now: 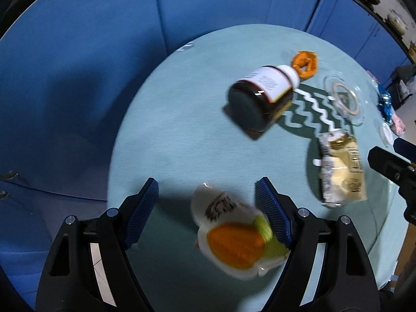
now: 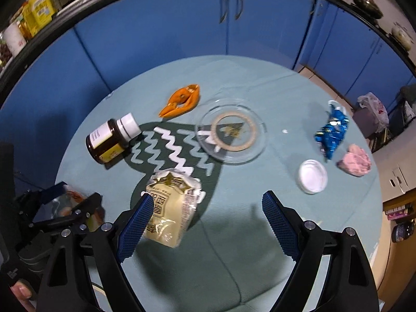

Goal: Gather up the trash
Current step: 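Grasp the orange-and-white snack wrapper with the left gripper while the right gripper grasps the beige printed bag, then lift the wrapper and beige bag and carry both toward the black bin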

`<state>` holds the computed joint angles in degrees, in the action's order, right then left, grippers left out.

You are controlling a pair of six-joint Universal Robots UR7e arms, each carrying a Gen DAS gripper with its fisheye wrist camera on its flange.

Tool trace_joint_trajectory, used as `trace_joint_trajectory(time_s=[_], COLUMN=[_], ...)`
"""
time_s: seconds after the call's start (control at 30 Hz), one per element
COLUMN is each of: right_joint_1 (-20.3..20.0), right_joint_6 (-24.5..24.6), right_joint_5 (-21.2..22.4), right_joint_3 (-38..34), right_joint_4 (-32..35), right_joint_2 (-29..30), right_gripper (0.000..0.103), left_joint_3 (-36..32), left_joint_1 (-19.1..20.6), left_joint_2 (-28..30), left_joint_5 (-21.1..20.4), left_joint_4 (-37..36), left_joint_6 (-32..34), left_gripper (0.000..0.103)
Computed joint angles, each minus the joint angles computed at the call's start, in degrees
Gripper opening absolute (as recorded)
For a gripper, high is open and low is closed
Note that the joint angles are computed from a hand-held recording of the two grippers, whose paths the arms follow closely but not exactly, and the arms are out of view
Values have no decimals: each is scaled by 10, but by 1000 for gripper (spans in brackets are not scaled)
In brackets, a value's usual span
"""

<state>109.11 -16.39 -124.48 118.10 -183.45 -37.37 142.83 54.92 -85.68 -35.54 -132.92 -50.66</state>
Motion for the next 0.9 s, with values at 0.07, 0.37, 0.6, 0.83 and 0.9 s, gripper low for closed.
trace_joint_trajectory(time_s=[0.07,0.37,0.6,0.83,0.9], right_joint_1=[-1,0,21,29,30], right_joint_6=[-1,-21,-62,-68,-71], right_joint_5=[-2,3,-13,-15,-15], right_joint_3=[-6,-5,10,35,45], right_joint_4=[7,-6,-41,-69,-77], right_joint_2=[9,31,42,22,12], right_gripper=[83,82,22,18,18], left_joint_3=[6,21,26,13,9], left_joint_1=[0,-14,-32,-29,-37], left_joint_2=[-3,-14,-6,2,17], left_joint_5=[5,17,19,14,18], left_joint_4=[-8,-1,3,1,3], left_joint_6=[10,1,-6,-7,-17], left_gripper=[79,69,40,28,27])
